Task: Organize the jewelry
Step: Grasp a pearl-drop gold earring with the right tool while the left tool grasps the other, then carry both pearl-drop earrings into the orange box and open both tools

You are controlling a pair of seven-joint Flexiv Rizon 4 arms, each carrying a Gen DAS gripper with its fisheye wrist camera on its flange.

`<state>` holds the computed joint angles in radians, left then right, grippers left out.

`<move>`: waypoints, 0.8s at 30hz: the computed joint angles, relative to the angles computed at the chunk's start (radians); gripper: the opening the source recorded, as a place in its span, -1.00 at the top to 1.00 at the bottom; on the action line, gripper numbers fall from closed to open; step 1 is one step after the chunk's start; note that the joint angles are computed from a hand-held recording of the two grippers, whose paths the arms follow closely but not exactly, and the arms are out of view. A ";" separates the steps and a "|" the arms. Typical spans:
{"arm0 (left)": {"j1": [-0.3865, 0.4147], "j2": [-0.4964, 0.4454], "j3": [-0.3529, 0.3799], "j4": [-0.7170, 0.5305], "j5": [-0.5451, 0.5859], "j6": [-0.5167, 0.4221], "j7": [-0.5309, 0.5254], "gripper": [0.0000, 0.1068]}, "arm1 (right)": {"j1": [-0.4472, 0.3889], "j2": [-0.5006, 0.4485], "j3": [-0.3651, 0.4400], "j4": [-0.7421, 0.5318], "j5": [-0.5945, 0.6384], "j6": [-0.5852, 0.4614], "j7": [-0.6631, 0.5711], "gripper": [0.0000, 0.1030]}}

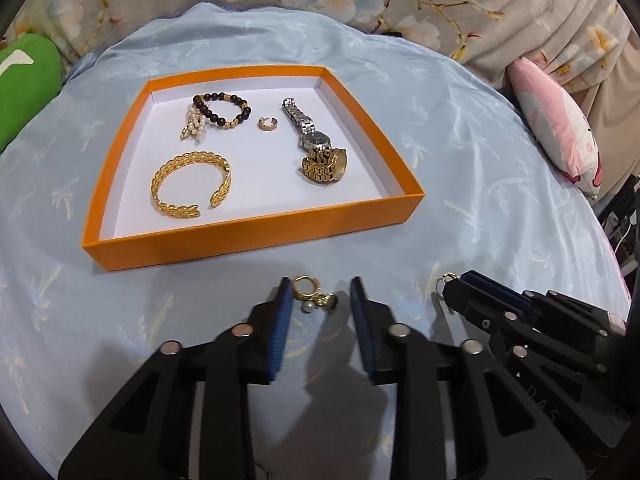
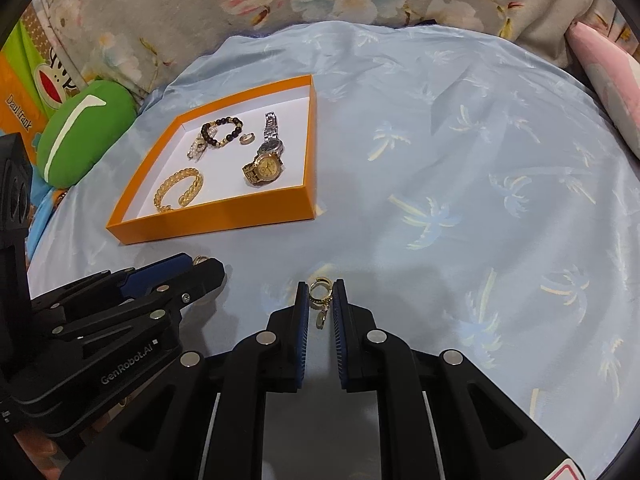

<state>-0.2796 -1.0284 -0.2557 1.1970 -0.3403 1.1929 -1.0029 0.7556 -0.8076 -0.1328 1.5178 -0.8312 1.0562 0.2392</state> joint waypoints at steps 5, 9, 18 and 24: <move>0.015 0.006 -0.020 0.010 -0.008 -0.012 0.025 0.85 | -0.001 0.001 -0.003 0.003 -0.006 0.012 0.006 0.79; 0.057 0.041 -0.065 0.066 -0.038 0.019 0.069 0.94 | 0.008 0.011 -0.013 0.009 -0.023 0.014 0.017 0.79; 0.149 0.115 -0.117 0.138 -0.119 0.128 0.106 0.94 | 0.010 0.020 -0.021 -0.021 -0.078 0.009 0.027 0.79; 0.159 0.111 -0.108 0.101 -0.125 0.147 0.091 0.94 | 0.000 0.002 -0.022 -0.078 -0.088 0.000 -0.007 0.79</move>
